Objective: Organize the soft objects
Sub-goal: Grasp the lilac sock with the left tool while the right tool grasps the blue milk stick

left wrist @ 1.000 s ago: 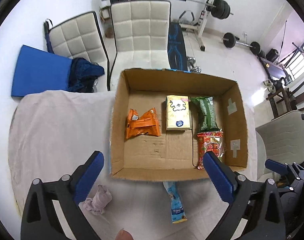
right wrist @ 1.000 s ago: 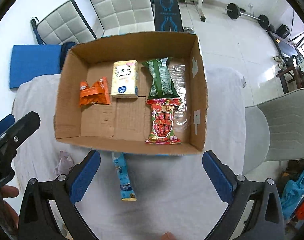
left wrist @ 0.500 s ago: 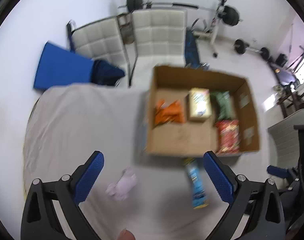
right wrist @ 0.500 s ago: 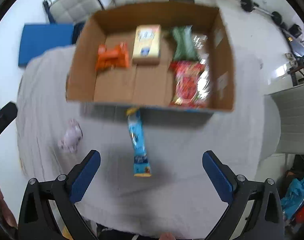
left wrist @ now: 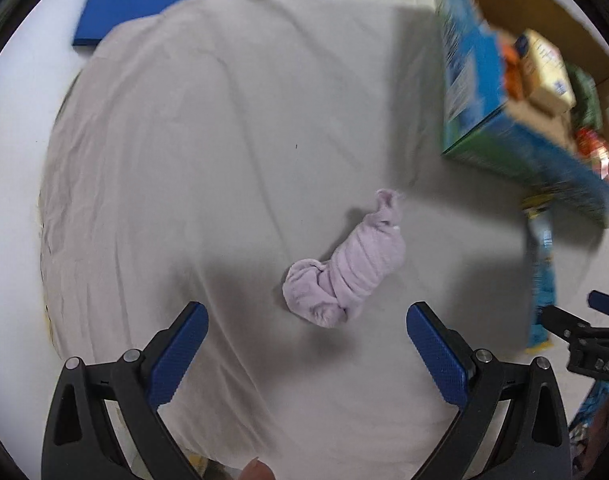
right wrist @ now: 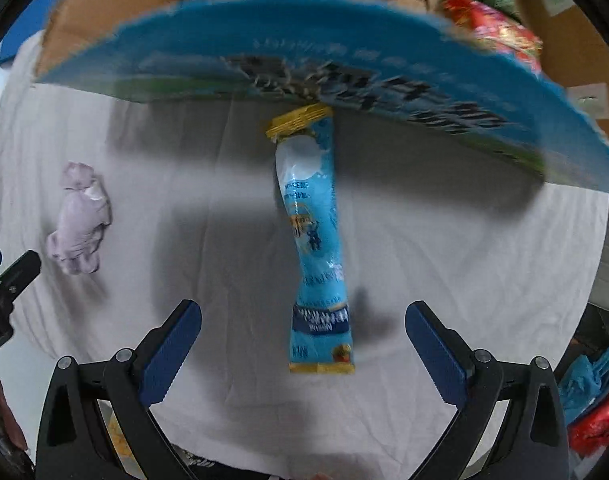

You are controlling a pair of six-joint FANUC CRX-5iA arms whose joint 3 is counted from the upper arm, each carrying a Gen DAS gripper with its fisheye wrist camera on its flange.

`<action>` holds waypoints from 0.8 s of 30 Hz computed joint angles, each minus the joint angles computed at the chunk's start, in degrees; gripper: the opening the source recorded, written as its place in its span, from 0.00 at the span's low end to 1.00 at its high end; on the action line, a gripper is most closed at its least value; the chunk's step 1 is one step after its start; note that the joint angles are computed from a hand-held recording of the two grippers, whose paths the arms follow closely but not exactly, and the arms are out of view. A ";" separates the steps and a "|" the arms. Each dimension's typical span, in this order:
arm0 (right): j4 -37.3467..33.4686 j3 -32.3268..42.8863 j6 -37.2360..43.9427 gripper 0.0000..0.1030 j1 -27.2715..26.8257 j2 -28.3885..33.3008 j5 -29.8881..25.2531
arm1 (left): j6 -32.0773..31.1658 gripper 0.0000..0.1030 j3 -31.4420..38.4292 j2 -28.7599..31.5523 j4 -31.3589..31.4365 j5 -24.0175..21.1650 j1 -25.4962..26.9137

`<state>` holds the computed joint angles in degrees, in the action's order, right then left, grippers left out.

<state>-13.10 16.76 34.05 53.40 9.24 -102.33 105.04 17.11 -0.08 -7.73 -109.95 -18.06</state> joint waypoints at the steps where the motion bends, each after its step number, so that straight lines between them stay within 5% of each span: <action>1: 0.12 -0.11 -0.05 1.00 0.10 0.45 0.05 | -0.45 0.99 -0.98 0.25 0.25 0.73 -0.02; 14: 0.47 -0.39 -2.49 0.94 -0.32 3.08 0.96 | -3.88 0.99 -5.20 6.59 2.68 5.65 -2.31; 16: 0.24 -0.34 -2.56 0.82 -0.39 3.21 1.05 | -3.96 0.96 -5.69 6.72 3.16 6.47 -2.37; 17: 0.45 -0.32 -2.58 0.77 -0.24 3.32 0.92 | -3.70 0.85 -6.10 6.81 3.74 6.78 -2.29; 18: 0.55 -0.22 -2.06 0.65 -0.69 3.52 0.88 | -3.44 0.71 -6.27 6.96 4.07 6.88 -2.31; 21: 1.11 0.09 -2.20 0.29 -0.44 3.94 0.08 | -2.46 0.54 -7.37 6.90 5.61 8.21 -2.04; 24: 1.31 0.46 -2.00 0.21 -0.90 4.04 -0.47 | -1.19 0.46 -7.32 6.99 5.82 8.24 -2.58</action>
